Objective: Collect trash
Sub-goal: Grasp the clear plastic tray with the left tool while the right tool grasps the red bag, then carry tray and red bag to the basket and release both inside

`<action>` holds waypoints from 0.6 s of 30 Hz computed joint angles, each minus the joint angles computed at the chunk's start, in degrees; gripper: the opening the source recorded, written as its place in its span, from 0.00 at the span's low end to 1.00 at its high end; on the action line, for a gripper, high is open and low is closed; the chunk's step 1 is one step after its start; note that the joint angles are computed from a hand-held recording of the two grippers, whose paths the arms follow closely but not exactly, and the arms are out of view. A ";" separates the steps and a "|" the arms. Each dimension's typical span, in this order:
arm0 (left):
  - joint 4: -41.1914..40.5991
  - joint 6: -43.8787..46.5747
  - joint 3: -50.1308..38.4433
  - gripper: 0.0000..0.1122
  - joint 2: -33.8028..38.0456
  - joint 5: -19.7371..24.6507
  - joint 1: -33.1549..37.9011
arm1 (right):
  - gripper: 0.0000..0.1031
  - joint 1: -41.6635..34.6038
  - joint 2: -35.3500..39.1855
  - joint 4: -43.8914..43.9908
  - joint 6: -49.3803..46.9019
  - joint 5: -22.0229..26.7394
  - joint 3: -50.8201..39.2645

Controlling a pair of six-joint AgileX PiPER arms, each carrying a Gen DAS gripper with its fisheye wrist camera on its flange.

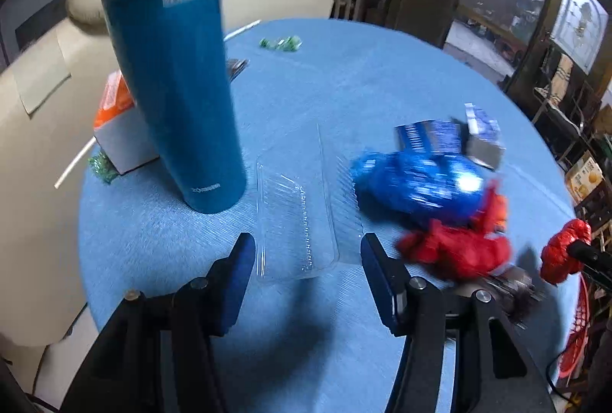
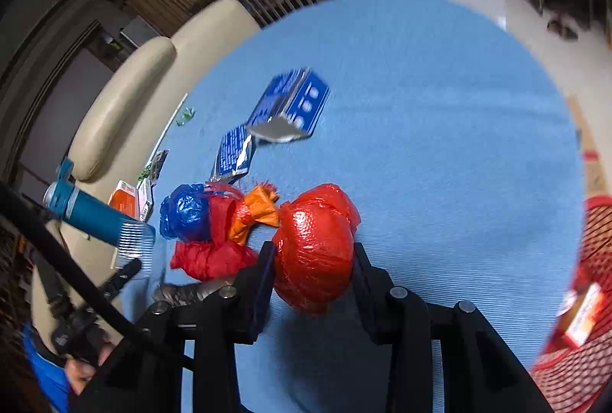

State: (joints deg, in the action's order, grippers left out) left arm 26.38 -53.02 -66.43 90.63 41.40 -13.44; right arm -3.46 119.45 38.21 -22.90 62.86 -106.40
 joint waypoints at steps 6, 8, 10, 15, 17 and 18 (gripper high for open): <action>7.07 -6.31 -3.86 0.53 -4.18 7.78 -13.44 | 0.38 -6.90 -10.29 5.29 -14.92 -4.99 12.87; 6.99 -5.31 -7.73 0.53 -3.26 9.90 -17.13 | 0.38 -9.93 -12.62 7.17 -19.07 -4.02 15.16; 6.92 -3.45 -12.49 0.53 -0.99 12.23 -20.58 | 0.38 -12.41 -14.11 8.17 -21.49 -2.79 16.26; 5.64 1.33 -25.44 0.53 6.91 17.03 -27.51 | 0.38 -19.28 -16.40 9.27 -25.86 0.48 17.13; 5.34 3.87 -31.78 0.53 11.29 19.18 -28.97 | 0.38 -21.57 -16.70 9.05 -26.95 0.98 16.71; 4.75 6.00 -35.93 0.53 13.86 20.52 -29.25 | 0.38 -22.28 -16.58 8.97 -27.30 1.15 16.30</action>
State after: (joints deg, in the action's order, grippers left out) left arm 31.13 -47.02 -102.36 104.50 61.92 -42.69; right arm -25.74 102.88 47.18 -50.20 64.01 -90.10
